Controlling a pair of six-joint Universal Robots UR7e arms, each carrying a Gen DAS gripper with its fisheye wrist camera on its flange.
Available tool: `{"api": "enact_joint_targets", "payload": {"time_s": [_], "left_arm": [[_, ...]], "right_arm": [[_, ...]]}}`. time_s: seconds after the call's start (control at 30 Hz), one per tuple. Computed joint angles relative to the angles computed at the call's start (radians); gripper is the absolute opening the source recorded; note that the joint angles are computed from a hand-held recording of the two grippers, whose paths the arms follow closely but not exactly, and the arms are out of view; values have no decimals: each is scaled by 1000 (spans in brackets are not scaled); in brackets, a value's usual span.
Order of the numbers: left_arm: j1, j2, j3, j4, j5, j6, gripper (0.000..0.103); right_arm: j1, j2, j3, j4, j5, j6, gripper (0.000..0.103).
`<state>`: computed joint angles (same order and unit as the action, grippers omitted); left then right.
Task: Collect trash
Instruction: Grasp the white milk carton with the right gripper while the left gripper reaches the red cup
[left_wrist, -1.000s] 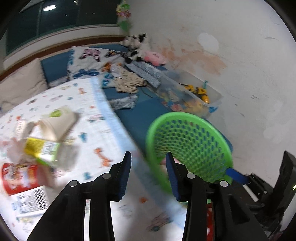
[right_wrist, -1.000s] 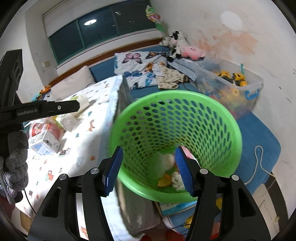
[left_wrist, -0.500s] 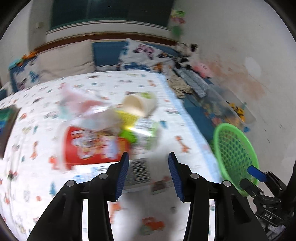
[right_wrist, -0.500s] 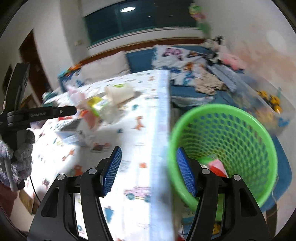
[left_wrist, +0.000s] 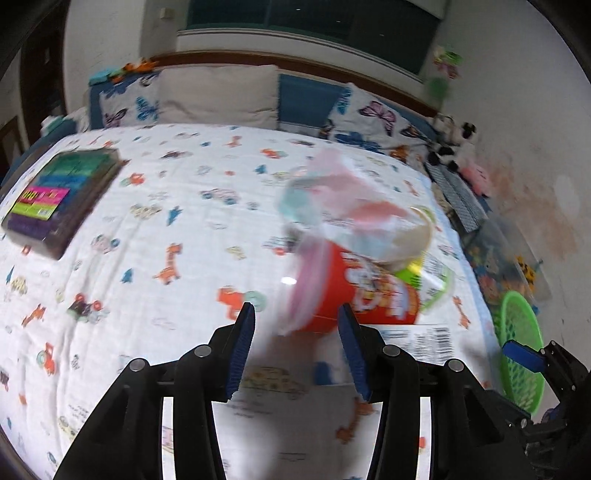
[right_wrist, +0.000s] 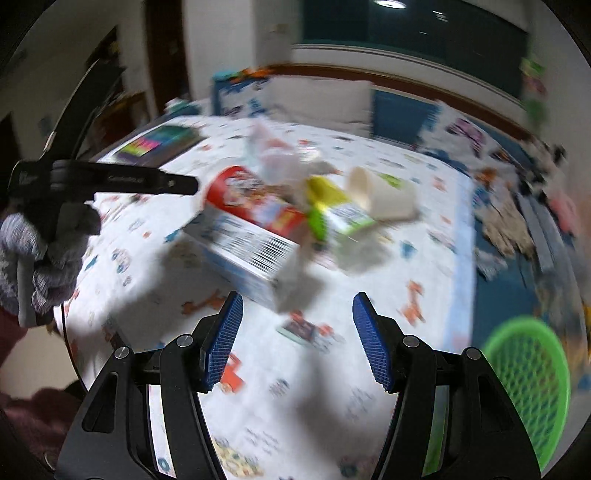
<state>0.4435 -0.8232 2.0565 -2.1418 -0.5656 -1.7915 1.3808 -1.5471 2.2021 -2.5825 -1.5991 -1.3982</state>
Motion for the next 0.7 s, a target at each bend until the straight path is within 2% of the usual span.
{"api": "enact_joint_targets", "payload": {"time_s": [0.27,0.7], "left_arm": [[0,-58,58,58,-9,-110,45],[21,-87,120,-41,-3,-82,45]], "right_arm": [[91,111,-21,11,-69,-94,63],[188,252,-57,-28,-220,-255,66]]}}
